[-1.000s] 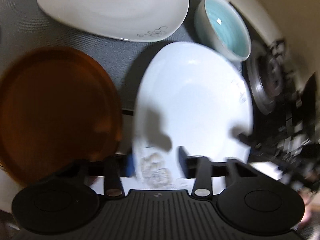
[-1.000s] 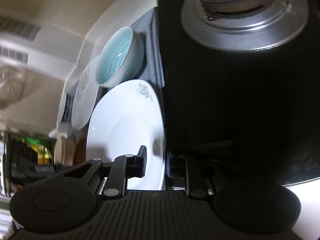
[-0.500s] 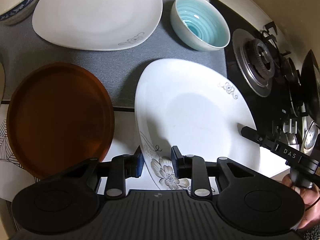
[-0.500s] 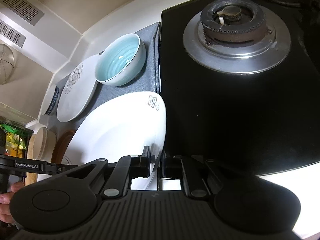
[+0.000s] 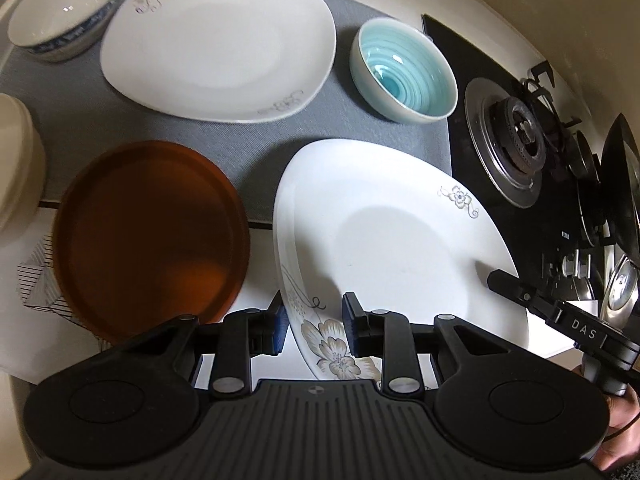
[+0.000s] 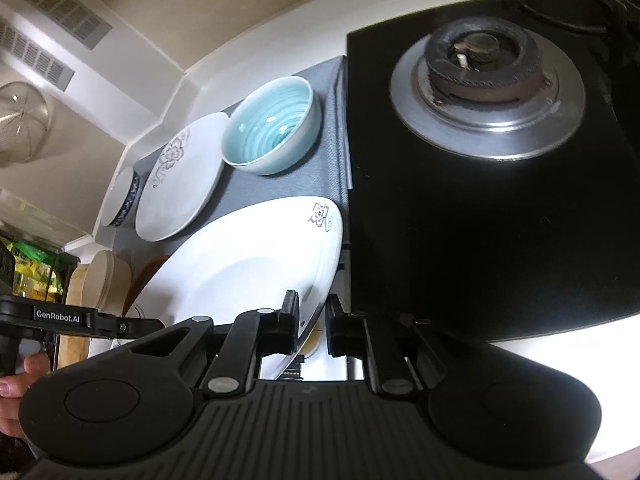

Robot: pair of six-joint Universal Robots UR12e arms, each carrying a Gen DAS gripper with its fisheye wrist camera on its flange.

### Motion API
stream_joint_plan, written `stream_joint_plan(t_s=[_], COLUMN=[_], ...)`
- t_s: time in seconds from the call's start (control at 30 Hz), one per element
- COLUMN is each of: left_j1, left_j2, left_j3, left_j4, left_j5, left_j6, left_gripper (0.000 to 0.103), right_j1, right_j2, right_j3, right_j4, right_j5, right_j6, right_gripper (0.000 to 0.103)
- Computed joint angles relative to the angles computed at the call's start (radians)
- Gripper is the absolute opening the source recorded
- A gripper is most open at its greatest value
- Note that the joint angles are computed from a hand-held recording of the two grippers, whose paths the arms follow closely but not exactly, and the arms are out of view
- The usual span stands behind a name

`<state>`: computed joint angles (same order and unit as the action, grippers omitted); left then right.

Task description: Organize plates and bowls

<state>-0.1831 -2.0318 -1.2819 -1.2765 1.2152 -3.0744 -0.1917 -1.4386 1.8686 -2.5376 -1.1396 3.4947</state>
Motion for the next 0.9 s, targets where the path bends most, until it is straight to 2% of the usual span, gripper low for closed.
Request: stream_joint_plan(t_s=[0.17,0.5,0.7,0.8,0.9], left_j1=[0.015,0.069,0.104,0.119,0.134], left_j2=[0.01,0.01,-0.021,-0.047,-0.063], left_j3=[0.003,0.037,0.098,0.147,0.179], left_j4=[0.001,0.011,-0.031,-0.077,-0.087], left_j5=[-0.011,-0.04,-0.052,-0.057,-0.06], left_j6=[-0.011,0.017,0.064,0.094,0.127], left_gripper=[0.03,0.029,0.03,0.029,0.029], right_j1=[0.015,0.07,0.123,0.15,0.174], right_j2=[0.006,0.051,0.093,0.115,0.136], right_j3=[-0.031,-0.102,-0.152,-0.182,-0.211], right_j4=[0.011,-0.047,-0.096,-0.104,-0.108], right_j5=[-0.005,-0.021,-0.077,-0.113,-0.143], right_j6=[-0.023,0.024,0.092,0.128,0.151], right_gripper=[0.015,0.016,0.016,0.016,0.016])
